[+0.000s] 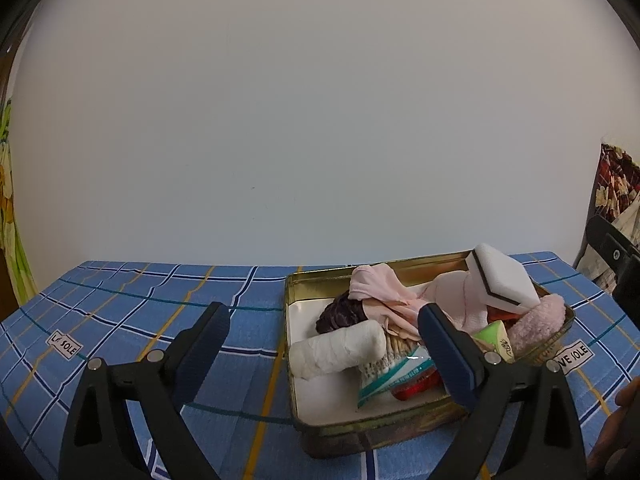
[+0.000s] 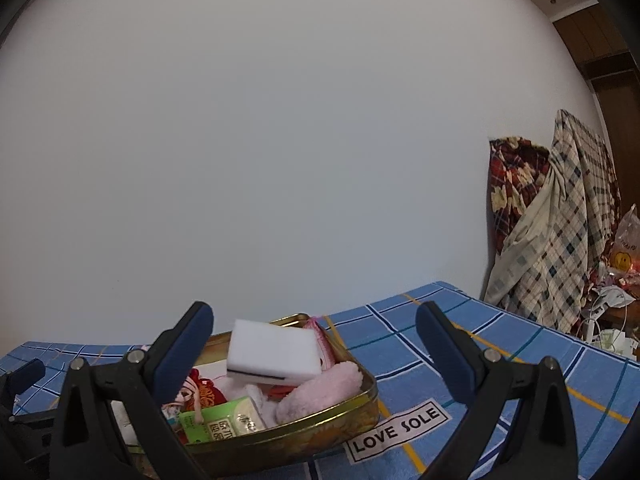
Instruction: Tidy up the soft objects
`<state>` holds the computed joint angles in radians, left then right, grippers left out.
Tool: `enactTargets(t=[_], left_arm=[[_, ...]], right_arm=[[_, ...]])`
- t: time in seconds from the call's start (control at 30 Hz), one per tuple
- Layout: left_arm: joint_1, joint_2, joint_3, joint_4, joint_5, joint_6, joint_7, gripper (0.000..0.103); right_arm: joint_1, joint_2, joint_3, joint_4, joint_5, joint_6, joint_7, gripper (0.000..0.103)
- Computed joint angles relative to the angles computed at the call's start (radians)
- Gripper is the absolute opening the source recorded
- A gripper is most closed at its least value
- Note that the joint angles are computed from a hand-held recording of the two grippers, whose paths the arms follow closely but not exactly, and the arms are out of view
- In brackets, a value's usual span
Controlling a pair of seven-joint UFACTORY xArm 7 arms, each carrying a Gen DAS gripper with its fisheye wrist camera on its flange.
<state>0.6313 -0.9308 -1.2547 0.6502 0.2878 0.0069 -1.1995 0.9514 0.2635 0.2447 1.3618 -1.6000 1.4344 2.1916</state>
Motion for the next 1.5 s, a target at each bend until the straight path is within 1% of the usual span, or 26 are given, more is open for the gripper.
enactTargets(t=[0.23,0.47,0.5,0.53,0.67,0.83,1.5], left_arm=[[-0.057,-0.021,0.028,-0.033,-0.001,0.001,-0.003,0.097],[-0.072,-0.011,0.041,-0.036,0.004,0.009,-0.002,0.097],[-0.049,-0.006,0.027,-0.029,0.006,-0.006,-0.006,0.097],[-0.047,-0.007,0.025,-0.03,0.006,-0.011,-0.006,0.097],[-0.049,-0.017,0.025,-0.034,0.006,-0.019,-0.004,0.097],[-0.061,-0.014,0.034,-0.038,0.002,-0.01,-0.001,0.097],[-0.061,-0.005,0.036,-0.041,0.005,-0.015,0.004,0.097]], right_arm=[[0.023,0.0,0.01,0.002,0.004,0.039,-0.024,0.103],[0.046,-0.004,0.019,-0.01,-0.013,0.075,-0.015,0.103],[0.048,-0.002,0.019,-0.008,-0.013,0.084,-0.018,0.103],[0.051,0.0,0.019,-0.007,-0.017,0.091,-0.02,0.103],[0.049,0.006,0.016,0.002,-0.015,0.079,-0.036,0.103],[0.052,0.007,0.013,0.004,-0.014,0.081,-0.029,0.103],[0.051,0.002,0.017,-0.001,-0.012,0.085,-0.03,0.103]])
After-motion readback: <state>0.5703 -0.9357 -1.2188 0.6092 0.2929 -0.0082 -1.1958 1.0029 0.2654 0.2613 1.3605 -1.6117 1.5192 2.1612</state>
